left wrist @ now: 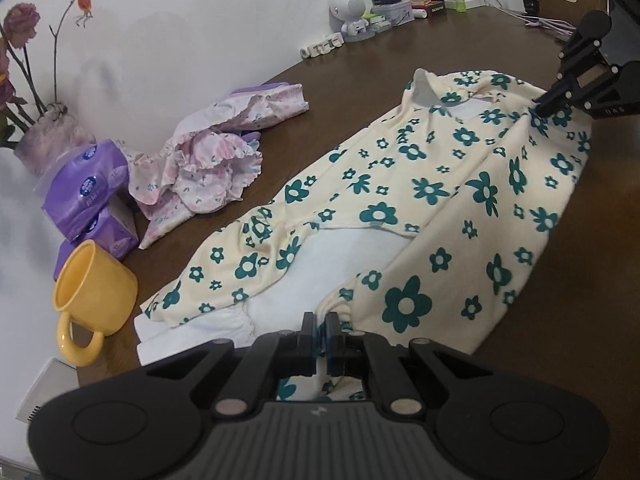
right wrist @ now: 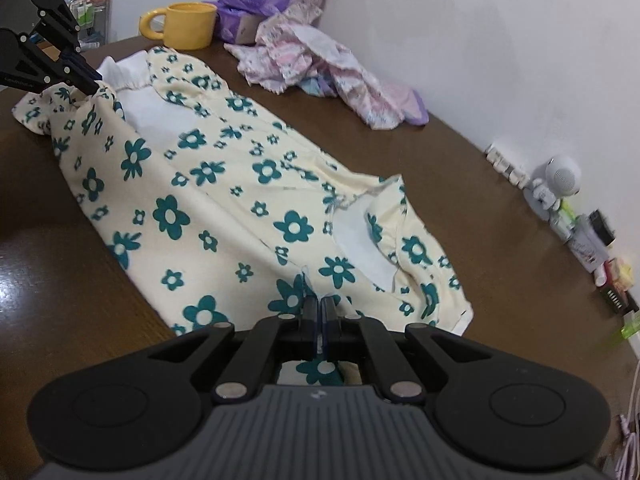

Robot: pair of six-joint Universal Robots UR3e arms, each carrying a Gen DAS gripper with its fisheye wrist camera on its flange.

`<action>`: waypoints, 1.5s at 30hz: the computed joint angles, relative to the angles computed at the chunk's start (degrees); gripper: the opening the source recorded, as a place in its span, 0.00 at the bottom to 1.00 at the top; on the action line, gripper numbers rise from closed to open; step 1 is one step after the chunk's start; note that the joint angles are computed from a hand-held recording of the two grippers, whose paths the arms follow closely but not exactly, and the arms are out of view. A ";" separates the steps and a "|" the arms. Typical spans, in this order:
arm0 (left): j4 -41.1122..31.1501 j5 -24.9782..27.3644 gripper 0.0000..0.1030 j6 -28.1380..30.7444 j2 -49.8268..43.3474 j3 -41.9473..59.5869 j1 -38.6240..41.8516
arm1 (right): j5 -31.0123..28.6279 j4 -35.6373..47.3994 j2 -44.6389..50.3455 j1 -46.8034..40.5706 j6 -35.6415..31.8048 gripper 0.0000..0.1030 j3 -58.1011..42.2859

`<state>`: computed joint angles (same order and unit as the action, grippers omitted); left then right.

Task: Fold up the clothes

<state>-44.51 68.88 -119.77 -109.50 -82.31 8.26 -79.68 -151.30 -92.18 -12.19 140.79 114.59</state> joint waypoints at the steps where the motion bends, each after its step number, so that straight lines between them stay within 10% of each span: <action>1: -0.11 0.15 0.03 -0.18 -0.96 0.99 -0.21 | 0.05 -0.24 0.64 -0.06 0.08 0.01 -0.08; 16: -1.10 -0.16 0.09 -1.97 -6.26 4.97 -0.39 | 1.89 -5.52 5.71 -1.62 1.95 0.02 1.05; 23: -5.38 -7.75 0.44 -5.34 2.92 -0.74 7.14 | 2.14 -8.34 5.43 -1.75 2.89 0.02 3.09; 39: -16.14 -10.73 0.47 -2.79 1.89 1.91 13.70 | 3.69 -6.45 2.34 -1.65 6.00 0.05 2.64; 45: -23.10 -12.76 0.47 1.58 -0.91 6.26 15.94 | 11.65 2.41 3.94 4.11 7.24 0.30 -8.06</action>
